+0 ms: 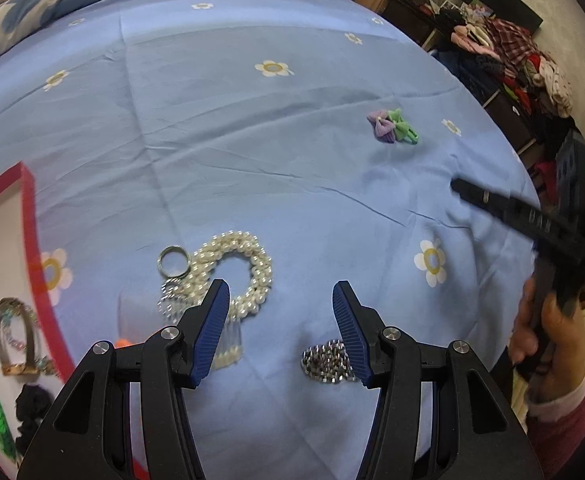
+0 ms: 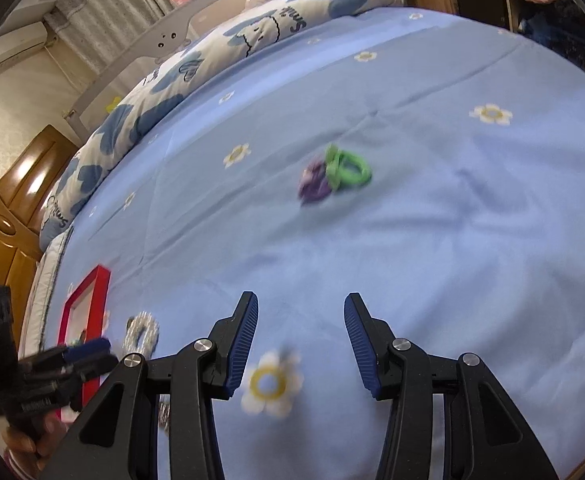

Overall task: Organize jewelry
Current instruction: 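Move left tool to the pearl bracelet while right tool approaches the green hair tie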

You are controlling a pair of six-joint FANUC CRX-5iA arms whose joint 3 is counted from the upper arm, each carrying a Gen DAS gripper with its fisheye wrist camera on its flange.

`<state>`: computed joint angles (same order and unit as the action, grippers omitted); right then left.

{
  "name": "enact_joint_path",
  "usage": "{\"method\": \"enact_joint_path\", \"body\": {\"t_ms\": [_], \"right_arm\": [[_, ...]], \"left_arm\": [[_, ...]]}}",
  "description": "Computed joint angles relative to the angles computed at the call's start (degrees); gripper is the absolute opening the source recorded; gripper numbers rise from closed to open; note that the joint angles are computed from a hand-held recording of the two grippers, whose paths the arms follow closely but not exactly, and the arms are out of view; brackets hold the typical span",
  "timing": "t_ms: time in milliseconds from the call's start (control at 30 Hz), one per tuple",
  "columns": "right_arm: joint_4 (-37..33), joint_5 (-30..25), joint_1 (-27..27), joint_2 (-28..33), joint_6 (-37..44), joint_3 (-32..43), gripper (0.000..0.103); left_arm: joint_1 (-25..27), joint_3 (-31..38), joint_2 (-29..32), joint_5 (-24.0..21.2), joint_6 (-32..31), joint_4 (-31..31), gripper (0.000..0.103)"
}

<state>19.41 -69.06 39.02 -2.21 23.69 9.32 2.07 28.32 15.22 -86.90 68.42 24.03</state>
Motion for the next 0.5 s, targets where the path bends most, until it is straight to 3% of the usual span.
{"method": "enact_joint_path", "body": {"t_ms": [233, 433, 500], "right_arm": [[0.3, 1.6, -5.2, 5.0, 5.7, 4.5, 0.045], [-1.1, 0.1, -8.2, 10.7, 11.3, 9.2, 0.044], [-1.6, -0.8, -8.8, 12.0, 12.9, 10.1, 0.041]], "left_arm": [[-1.7, 2.3, 2.7, -1.2, 0.7, -2.5, 0.050], [-2.1, 3.4, 4.0, -1.9, 1.1, -4.3, 0.027], [-1.9, 3.5, 4.0, -1.8, 1.0, -4.5, 0.012]]}}
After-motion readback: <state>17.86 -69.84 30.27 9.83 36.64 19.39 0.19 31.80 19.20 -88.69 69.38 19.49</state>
